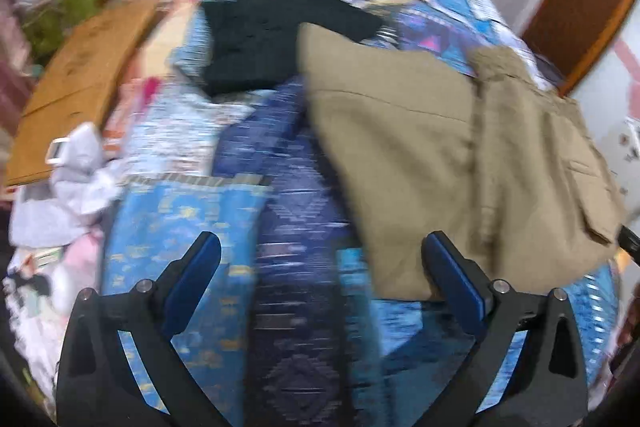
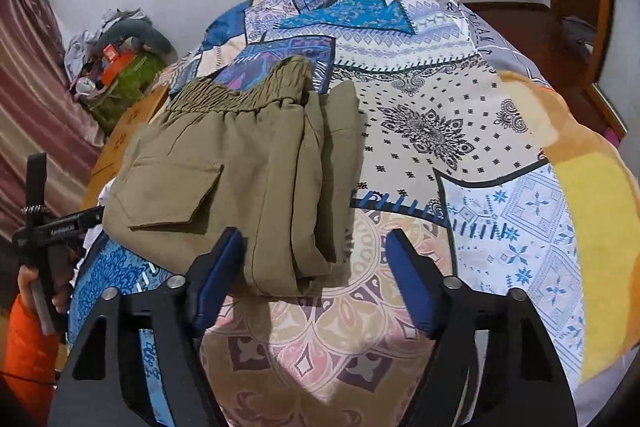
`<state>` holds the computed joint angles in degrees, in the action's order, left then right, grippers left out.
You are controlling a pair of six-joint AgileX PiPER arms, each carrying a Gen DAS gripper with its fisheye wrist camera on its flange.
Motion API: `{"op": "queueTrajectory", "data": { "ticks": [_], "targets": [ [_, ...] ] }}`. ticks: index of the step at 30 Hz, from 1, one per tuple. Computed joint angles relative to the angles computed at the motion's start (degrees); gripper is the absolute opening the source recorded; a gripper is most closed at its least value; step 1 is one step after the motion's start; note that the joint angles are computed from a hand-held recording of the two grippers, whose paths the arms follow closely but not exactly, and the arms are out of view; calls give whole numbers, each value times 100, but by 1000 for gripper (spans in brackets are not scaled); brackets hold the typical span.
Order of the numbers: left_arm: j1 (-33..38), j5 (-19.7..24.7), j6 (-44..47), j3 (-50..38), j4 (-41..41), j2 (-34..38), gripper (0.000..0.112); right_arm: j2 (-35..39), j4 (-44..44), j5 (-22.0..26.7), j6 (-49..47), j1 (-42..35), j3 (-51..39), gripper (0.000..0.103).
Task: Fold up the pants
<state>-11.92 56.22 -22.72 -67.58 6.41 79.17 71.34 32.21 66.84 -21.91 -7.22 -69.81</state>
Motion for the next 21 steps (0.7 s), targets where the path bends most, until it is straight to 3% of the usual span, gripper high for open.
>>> {"op": "queueTrajectory", "data": {
  "ticks": [1, 2, 6, 11, 13, 21],
  "targets": [
    [-67, 11, -239, 85, 326, -66, 94, -28, 54, -2, -81, -17, 22, 64],
    [-130, 67, -373, 122, 528, -73, 92, -37, 100, 35, -136, -32, 9, 60],
    [-314, 407, -377, -18, 952, -114, 85, -130, -697, -143, 151, 520, -308, 59],
    [-240, 470, -65, -645, 593, -185, 86, 69, -655, -94, -59, 459, -921, 59],
    [-308, 538, 10, -1099, 507, -16, 92, 283, -590, -99, -71, 392, -1190, 59],
    [-722, 890, 342, -3101, 144, 1379, 97, 1195, -499, 63, -76, 514, -2087, 59]
  ]
}}
